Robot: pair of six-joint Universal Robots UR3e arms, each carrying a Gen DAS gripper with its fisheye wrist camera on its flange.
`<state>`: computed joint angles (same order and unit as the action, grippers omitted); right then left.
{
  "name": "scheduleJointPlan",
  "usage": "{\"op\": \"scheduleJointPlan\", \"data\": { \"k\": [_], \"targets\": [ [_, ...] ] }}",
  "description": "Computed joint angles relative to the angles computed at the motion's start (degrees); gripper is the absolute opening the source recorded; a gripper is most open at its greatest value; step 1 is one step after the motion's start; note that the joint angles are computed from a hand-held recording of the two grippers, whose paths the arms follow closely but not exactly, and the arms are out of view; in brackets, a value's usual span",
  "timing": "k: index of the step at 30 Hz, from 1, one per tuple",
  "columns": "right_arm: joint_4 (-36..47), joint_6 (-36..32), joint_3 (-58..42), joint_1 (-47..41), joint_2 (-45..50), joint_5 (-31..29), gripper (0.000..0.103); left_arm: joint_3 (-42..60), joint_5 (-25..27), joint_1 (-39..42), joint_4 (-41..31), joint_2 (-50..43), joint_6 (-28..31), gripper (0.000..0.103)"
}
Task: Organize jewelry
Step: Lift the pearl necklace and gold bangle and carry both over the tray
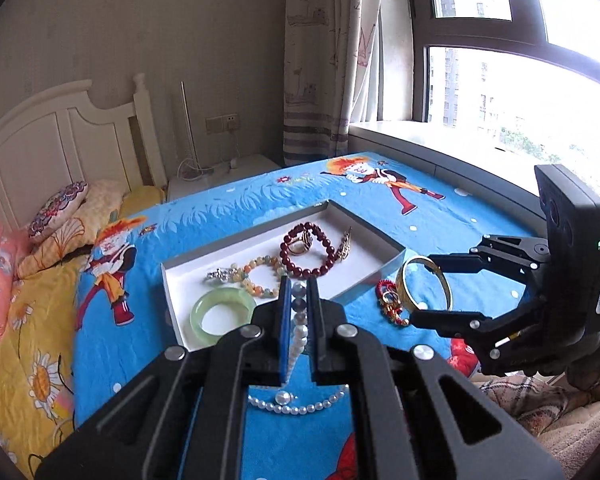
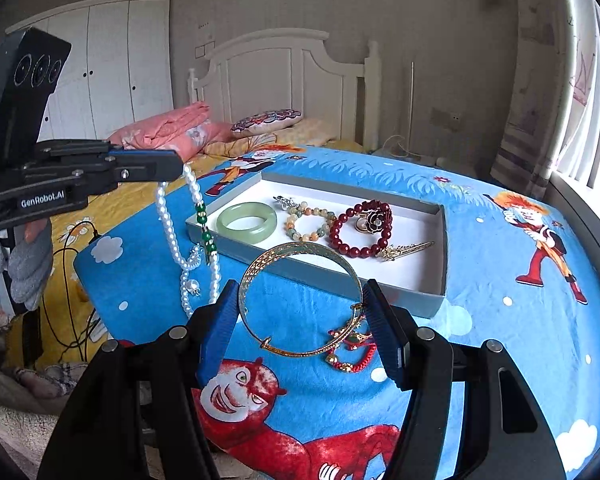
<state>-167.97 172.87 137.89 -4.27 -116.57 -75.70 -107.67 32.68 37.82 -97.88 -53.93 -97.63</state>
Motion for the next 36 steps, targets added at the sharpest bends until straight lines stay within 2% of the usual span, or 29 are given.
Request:
{"op": "scheduleJointPlan", "data": {
  "k": [6,13,16,21,27,33,36],
  "targets": [
    [0.2,0.1,-1.7,0.7,0.4,-0.6,0.061,4.5,-2.1,-0.6,0.9,-1.5,-1.9,0.007],
    [0.3,-0.1,-4.0,1.3,1.8,-1.6,0.061,10.3,-4.4,-2.1,5.4,-5.4,-7.8,0.007],
    [0.2,-0.2,-5.2,1.4,3.0,-2.0,0.061,12.9,-5.0,-3.5,8.5,-7.5,-11.4,0.007],
    [0.2,-0.2,-8.2,0.5,5.6,-1.7,0.061,16.5,-4.2,-8.0,17.8,-11.9,-20.0,0.007],
    [0.6,-0.2,-12.8,-0.7,10.4,-0.6,0.061,21.5,1.1,-16.6,32.7,-19.8,-32.4,0.007],
    [1.2,0.3,-18.9,-1.4,18.4,-0.2,0.061,28.9,11.2,-26.7,45.6,-30.7,-43.5,0.007],
    [1.7,0.9,-21.6,-1.6,22.6,-0.1,0.061,31.4,16.1,-30.2,49.5,-35.6,-46.8,0.007]
  ]
}}
